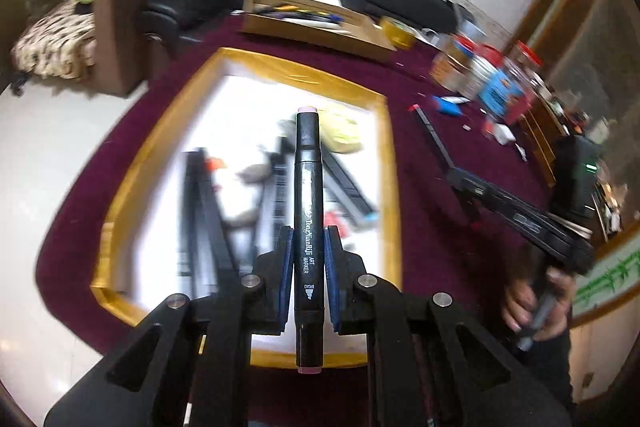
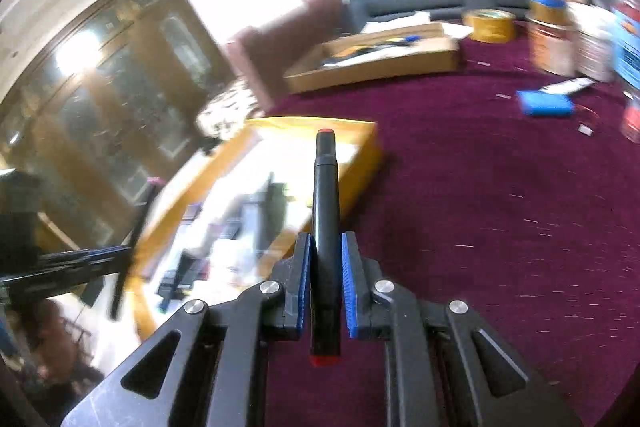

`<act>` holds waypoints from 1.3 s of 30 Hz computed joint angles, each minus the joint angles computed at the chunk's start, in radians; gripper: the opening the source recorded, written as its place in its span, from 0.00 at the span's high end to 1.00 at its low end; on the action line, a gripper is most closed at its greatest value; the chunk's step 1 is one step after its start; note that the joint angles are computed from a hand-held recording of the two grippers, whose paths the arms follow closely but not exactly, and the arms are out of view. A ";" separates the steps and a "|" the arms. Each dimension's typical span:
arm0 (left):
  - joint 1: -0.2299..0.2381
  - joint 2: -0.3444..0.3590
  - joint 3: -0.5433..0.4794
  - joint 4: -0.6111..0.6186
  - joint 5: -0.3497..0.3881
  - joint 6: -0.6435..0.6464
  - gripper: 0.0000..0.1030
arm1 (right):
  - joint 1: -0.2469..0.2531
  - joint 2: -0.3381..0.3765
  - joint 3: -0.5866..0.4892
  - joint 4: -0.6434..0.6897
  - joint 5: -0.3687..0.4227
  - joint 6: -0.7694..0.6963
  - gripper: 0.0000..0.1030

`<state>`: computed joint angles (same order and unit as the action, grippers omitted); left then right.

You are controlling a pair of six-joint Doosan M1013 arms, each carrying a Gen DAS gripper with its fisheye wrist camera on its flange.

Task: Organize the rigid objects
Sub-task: 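Carry both markers into the tray and open both tools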

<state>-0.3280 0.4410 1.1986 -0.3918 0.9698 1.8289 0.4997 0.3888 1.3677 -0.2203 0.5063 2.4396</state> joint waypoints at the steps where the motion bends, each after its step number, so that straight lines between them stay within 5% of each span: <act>1: 0.010 0.002 0.002 -0.001 -0.003 -0.003 0.88 | 0.010 0.016 -0.030 0.019 0.009 -0.032 0.87; 11: 0.052 0.074 -0.061 0.031 0.052 -0.069 0.88 | 0.031 0.224 -0.328 0.128 0.175 -0.208 0.87; 16: 0.045 0.091 -0.072 0.117 0.033 -0.109 0.88 | 0.046 0.240 -0.340 0.032 0.227 -0.164 0.86; 24: 0.023 0.110 -0.080 0.222 0.014 -0.145 0.87 | 0.052 0.235 -0.325 0.000 0.190 -0.149 0.86; 27: 0.004 0.094 -0.052 0.310 -0.032 -0.174 0.76 | 0.059 0.223 -0.307 -0.029 0.157 -0.138 0.84; 31: -0.013 0.051 0.017 0.396 -0.136 -0.246 0.43 | 0.071 0.214 -0.294 -0.092 0.152 -0.078 0.65; 36: -0.043 -0.007 0.106 0.592 -0.254 -0.347 0.34 | 0.098 0.182 -0.278 -0.150 0.237 0.086 0.65; 39: -0.050 -0.042 0.149 0.629 -0.300 -0.366 0.34 | 0.130 0.156 -0.260 -0.206 0.275 0.169 0.55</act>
